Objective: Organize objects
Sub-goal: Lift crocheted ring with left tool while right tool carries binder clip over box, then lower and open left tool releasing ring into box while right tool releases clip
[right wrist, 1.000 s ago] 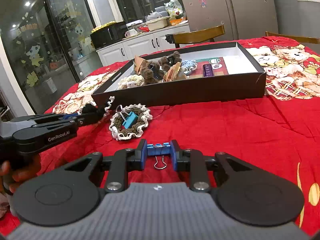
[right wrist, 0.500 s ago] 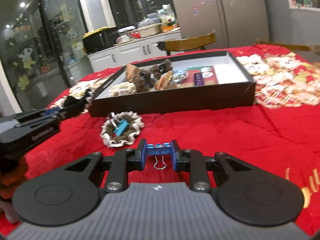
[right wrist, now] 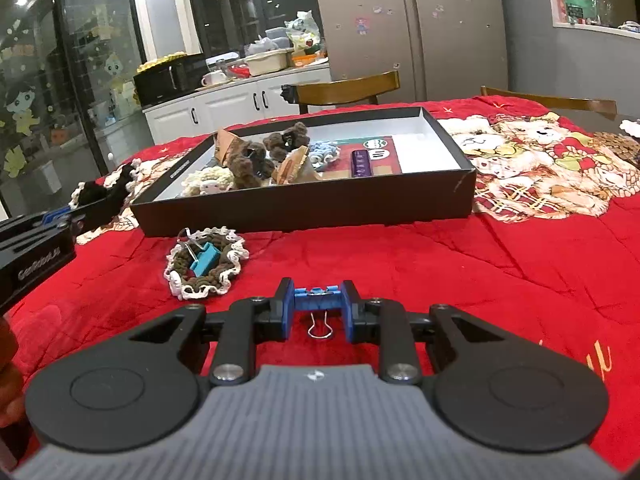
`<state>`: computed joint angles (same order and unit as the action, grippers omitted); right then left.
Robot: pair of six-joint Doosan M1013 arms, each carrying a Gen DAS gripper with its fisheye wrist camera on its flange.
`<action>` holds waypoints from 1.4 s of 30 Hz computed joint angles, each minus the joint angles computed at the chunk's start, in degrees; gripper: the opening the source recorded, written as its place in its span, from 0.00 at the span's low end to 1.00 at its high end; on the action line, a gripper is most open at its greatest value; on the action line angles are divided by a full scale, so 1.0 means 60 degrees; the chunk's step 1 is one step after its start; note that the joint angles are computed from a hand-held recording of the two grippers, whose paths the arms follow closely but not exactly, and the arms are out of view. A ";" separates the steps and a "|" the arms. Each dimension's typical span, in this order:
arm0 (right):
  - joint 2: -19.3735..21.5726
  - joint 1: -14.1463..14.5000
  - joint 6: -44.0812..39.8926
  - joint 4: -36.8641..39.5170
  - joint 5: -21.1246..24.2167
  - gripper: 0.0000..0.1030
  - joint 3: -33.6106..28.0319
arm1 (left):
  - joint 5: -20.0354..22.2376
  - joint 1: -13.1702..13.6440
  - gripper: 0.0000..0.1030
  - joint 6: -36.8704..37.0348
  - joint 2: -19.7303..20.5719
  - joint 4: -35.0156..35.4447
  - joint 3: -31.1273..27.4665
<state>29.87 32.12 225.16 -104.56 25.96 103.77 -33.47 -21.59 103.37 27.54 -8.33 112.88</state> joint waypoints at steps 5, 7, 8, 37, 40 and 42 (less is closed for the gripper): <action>-0.0004 0.0040 -0.0241 0.0206 0.0146 0.27 -0.0020 | -0.0030 -0.0080 0.13 0.0117 -0.0141 -0.0288 0.0129; -0.0037 0.0012 0.0054 0.0035 0.0123 0.27 0.0017 | -0.0022 -0.0105 0.13 0.0147 -0.0190 -0.0318 0.0132; -0.0048 0.0000 0.0132 0.0006 0.0123 0.27 0.0022 | -0.0057 -0.0125 0.13 0.0144 -0.0222 -0.0330 0.0142; -0.0167 -0.1440 -0.1838 0.1706 -0.1240 0.27 -0.1586 | 0.1768 -0.0970 0.13 0.0521 0.0373 -0.1212 -0.2357; 0.0077 -0.1595 -0.1914 0.1904 -0.1298 0.27 -0.1881 | 0.2351 -0.0984 0.13 0.0842 0.0714 -0.1761 -0.2925; 0.0261 -0.1729 -0.2134 0.2330 -0.1442 0.27 -0.2110 | 0.2530 -0.1021 0.13 0.1370 0.0929 -0.2430 -0.3212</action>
<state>31.44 21.75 212.36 -90.58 17.31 91.12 -18.29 -27.72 111.59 33.11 -22.91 93.61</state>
